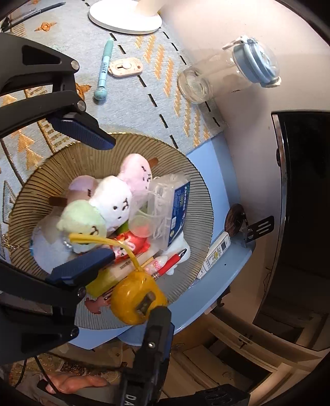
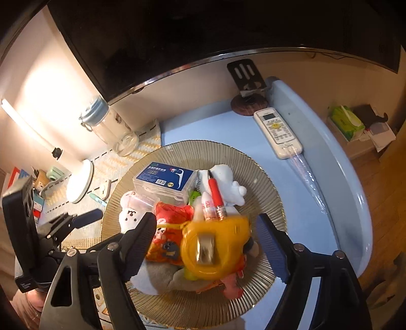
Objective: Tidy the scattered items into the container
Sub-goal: 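Carry the cup and tape measure over the bowl and open both tools, then grasp the white marker with the right tool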
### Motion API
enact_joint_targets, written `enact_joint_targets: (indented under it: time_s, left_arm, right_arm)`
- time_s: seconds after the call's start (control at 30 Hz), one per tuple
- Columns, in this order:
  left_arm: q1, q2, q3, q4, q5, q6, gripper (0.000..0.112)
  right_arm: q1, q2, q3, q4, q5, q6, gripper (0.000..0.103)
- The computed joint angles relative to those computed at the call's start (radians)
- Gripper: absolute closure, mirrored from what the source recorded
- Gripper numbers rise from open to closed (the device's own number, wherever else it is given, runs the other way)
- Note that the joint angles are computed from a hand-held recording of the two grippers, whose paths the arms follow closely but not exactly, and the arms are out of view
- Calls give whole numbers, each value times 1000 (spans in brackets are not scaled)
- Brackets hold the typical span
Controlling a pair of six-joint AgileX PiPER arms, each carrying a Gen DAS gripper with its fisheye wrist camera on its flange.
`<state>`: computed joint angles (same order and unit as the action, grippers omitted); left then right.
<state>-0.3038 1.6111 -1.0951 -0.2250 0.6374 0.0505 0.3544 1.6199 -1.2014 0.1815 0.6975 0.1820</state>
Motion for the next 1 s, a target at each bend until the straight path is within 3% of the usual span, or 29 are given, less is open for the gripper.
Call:
enact_joint_targets:
  time_s: [0.27,0.6,0.83,1.0]
  left_arm:
    - [163,-173,202,-64,26,101,34]
    - [644,-324,375,-195,130,425,34]
    - [1128,-289,417,-241,210,728,34]
    - [1437,-168,359,-261,256,885,34]
  right_arm:
    - [56,4,-19,27,3,75,21]
    - [345,182,-256,-14,64,193,21]
    - [552,434,-586,3,213,180,21]
    - [678,671,-961,-9,386,156,22]
